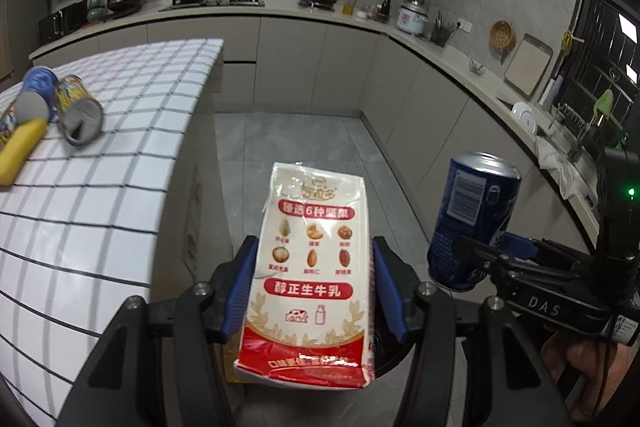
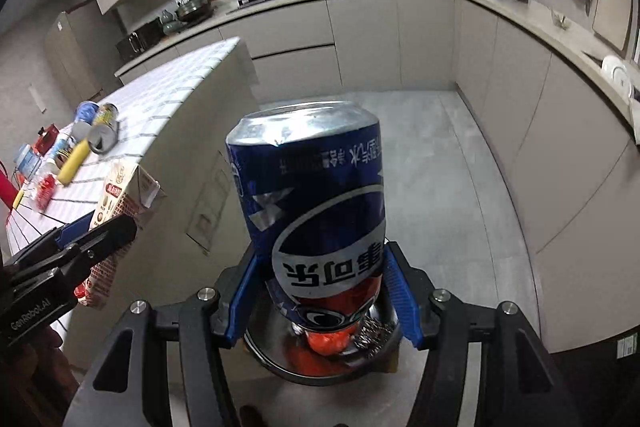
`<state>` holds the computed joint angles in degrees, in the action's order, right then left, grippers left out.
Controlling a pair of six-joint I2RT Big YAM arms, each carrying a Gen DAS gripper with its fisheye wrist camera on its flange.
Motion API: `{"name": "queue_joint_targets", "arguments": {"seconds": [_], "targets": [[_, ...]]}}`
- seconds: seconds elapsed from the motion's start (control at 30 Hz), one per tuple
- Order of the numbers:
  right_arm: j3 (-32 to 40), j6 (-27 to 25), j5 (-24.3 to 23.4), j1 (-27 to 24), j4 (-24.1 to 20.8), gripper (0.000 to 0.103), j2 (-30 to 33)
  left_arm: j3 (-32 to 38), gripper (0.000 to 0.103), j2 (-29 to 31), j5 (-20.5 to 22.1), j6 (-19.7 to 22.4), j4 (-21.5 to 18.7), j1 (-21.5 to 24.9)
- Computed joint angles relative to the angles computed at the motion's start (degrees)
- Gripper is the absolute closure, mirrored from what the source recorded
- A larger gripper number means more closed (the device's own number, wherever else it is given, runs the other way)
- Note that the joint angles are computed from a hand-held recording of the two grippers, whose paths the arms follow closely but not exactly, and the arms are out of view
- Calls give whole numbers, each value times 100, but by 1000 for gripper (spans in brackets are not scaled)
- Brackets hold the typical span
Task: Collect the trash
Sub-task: 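Carry carton and blue can over the bin and open both tools to drop them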
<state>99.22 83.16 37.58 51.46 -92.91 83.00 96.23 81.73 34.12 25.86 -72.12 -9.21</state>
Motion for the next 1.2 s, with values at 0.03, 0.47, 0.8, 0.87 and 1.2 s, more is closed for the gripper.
{"name": "queue_joint_targets", "arguments": {"seconds": [0.03, 0.47, 0.8, 0.87, 1.2], "targets": [[-106, -19, -42, -10, 49, 42, -48, -65, 46, -20, -27, -11, 17, -39], [-1386, -986, -813, -421, 1186, 42, -534, -765, 46, -107, -589, -368, 291, -428], [-2102, -2011, -1405, -642, 2101, 42, -455, -1001, 46, -13, -821, -565, 342, -549], [-2189, -2144, -1501, -672, 2221, 42, -432, -1040, 46, -4, -861, -578, 322, -571], [-2605, -2818, -2073, -893, 2533, 4, -340, -917, 22, 150, -964, -884, 387, -512]]}}
